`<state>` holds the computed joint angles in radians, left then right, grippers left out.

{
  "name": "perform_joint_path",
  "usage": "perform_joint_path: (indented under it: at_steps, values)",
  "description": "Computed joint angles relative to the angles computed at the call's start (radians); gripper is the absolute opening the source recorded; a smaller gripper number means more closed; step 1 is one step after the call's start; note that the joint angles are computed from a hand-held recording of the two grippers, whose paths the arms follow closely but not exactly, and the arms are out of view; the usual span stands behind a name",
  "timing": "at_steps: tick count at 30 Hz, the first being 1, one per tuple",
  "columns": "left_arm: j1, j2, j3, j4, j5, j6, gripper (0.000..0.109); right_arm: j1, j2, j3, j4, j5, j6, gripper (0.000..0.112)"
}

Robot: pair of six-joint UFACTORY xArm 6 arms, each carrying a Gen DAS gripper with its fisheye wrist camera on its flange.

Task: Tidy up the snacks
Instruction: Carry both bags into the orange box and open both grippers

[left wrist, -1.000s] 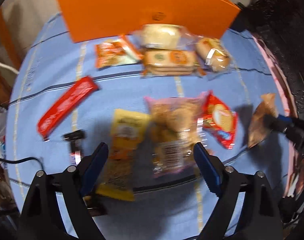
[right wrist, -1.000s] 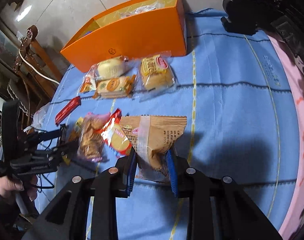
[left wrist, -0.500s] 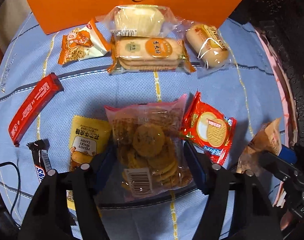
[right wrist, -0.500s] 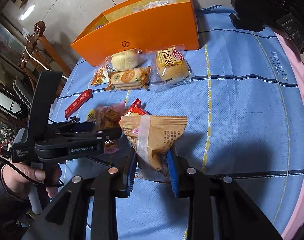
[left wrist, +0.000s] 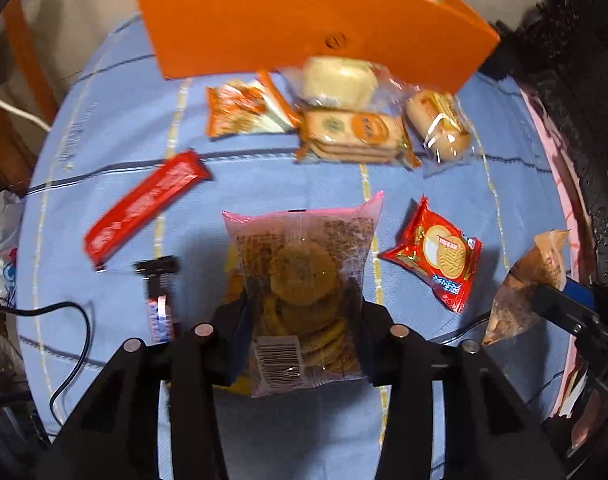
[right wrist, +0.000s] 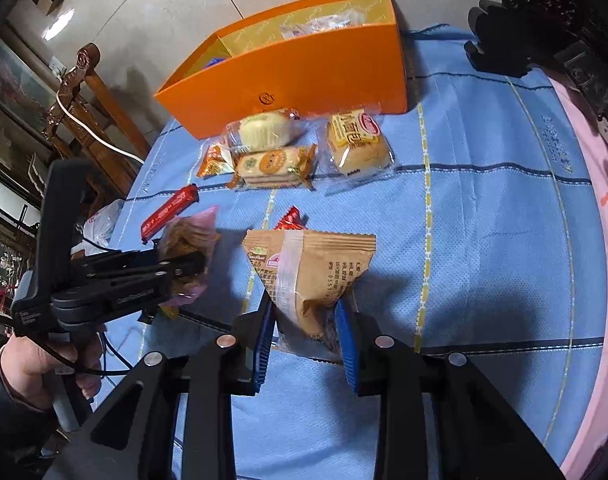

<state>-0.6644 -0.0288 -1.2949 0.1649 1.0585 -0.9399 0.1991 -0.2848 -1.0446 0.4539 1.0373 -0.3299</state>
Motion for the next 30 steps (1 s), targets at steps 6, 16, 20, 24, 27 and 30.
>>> perform_joint_path:
  at_steps: [6, 16, 20, 24, 27, 30]
  values:
    - [-0.003, -0.048, -0.011, 0.053, 0.038, -0.031, 0.042, 0.033, -0.001, -0.032, 0.004, 0.001, 0.0, 0.031]
    - [0.022, -0.03, -0.128, 0.148, 0.05, -0.012, 0.043, 0.057, 0.079, -0.183, 0.009, -0.047, -0.006, 0.031]
    - [0.078, 0.038, -0.268, 0.193, 0.037, 0.036, 0.043, 0.045, 0.181, -0.321, 0.033, -0.101, 0.001, 0.031]
    - [0.127, 0.153, -0.438, 0.204, 0.035, 0.099, 0.043, 0.043, 0.297, -0.471, 0.044, -0.135, 0.011, 0.031]
    - [0.158, 0.259, -0.585, 0.195, 0.052, 0.148, 0.043, 0.039, 0.394, -0.597, 0.05, -0.151, 0.013, 0.031]
    - [0.183, 0.356, -0.716, 0.183, 0.074, 0.194, 0.043, 0.04, 0.478, -0.703, 0.044, -0.152, 0.03, 0.031]
